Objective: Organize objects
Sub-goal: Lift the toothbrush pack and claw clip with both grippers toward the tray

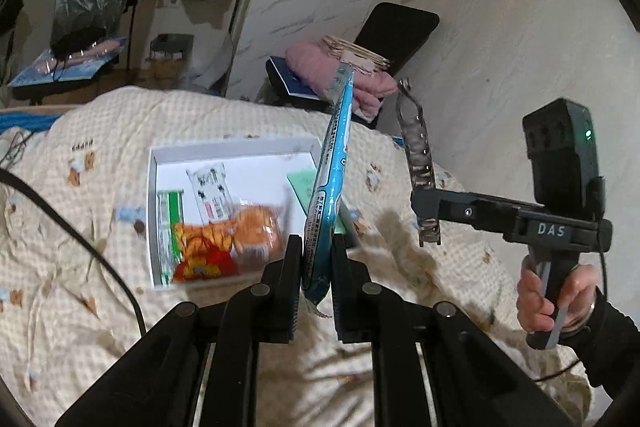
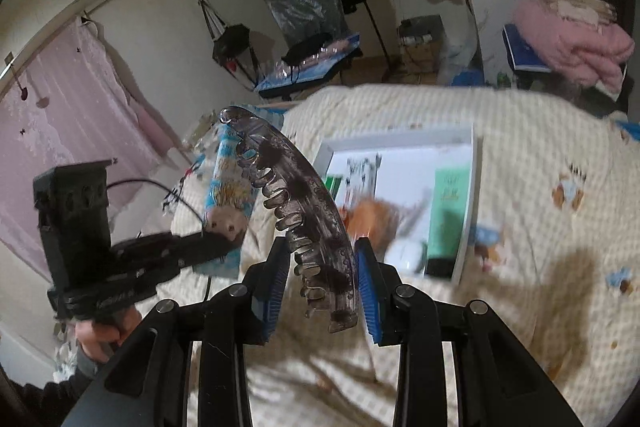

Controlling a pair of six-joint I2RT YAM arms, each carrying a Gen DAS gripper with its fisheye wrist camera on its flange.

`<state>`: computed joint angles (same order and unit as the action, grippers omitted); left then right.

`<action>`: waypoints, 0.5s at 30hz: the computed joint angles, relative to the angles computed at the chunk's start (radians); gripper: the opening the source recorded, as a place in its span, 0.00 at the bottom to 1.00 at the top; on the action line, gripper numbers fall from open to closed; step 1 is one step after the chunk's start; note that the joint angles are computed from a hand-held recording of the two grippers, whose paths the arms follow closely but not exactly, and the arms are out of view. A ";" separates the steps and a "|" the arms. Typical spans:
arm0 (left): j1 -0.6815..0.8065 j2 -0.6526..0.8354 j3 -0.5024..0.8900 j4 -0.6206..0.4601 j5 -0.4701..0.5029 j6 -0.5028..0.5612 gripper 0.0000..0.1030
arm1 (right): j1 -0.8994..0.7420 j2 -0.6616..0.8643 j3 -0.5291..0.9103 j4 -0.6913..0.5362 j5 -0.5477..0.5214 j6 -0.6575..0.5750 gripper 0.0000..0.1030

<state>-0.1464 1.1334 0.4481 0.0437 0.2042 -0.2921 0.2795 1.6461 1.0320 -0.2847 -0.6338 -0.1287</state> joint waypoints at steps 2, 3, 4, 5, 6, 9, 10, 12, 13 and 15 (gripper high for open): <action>0.011 0.087 0.037 0.048 0.009 -0.006 0.14 | 0.007 0.032 0.023 0.039 0.007 0.032 0.34; 0.028 0.148 0.058 0.090 0.037 -0.009 0.14 | 0.014 0.063 0.042 0.068 0.007 0.061 0.34; 0.037 0.184 0.072 0.116 0.043 -0.008 0.14 | 0.019 0.081 0.052 0.086 0.011 0.075 0.34; 0.040 0.229 0.090 0.142 0.035 -0.007 0.14 | 0.031 0.112 0.067 0.120 0.029 0.091 0.34; 0.046 0.288 0.120 0.162 0.021 -0.007 0.14 | 0.040 0.136 0.077 0.148 0.050 0.101 0.34; 0.050 0.405 0.186 0.178 -0.025 -0.014 0.14 | 0.070 0.275 0.168 0.206 0.121 0.152 0.34; 0.039 0.445 0.216 0.176 -0.056 -0.003 0.14 | 0.078 0.318 0.203 0.206 0.145 0.163 0.34; 0.027 0.511 0.261 0.178 -0.084 0.023 0.14 | 0.096 0.414 0.285 0.201 0.211 0.187 0.34; 0.030 0.550 0.286 0.176 -0.080 0.026 0.14 | 0.101 0.464 0.330 0.195 0.229 0.203 0.34; 0.046 0.600 0.308 0.188 -0.044 0.016 0.14 | 0.111 0.540 0.394 0.187 0.267 0.237 0.34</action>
<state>-0.1000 1.7330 0.7562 0.2316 0.1605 -0.2760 0.3905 2.1862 1.4259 -0.0980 -0.3664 0.1082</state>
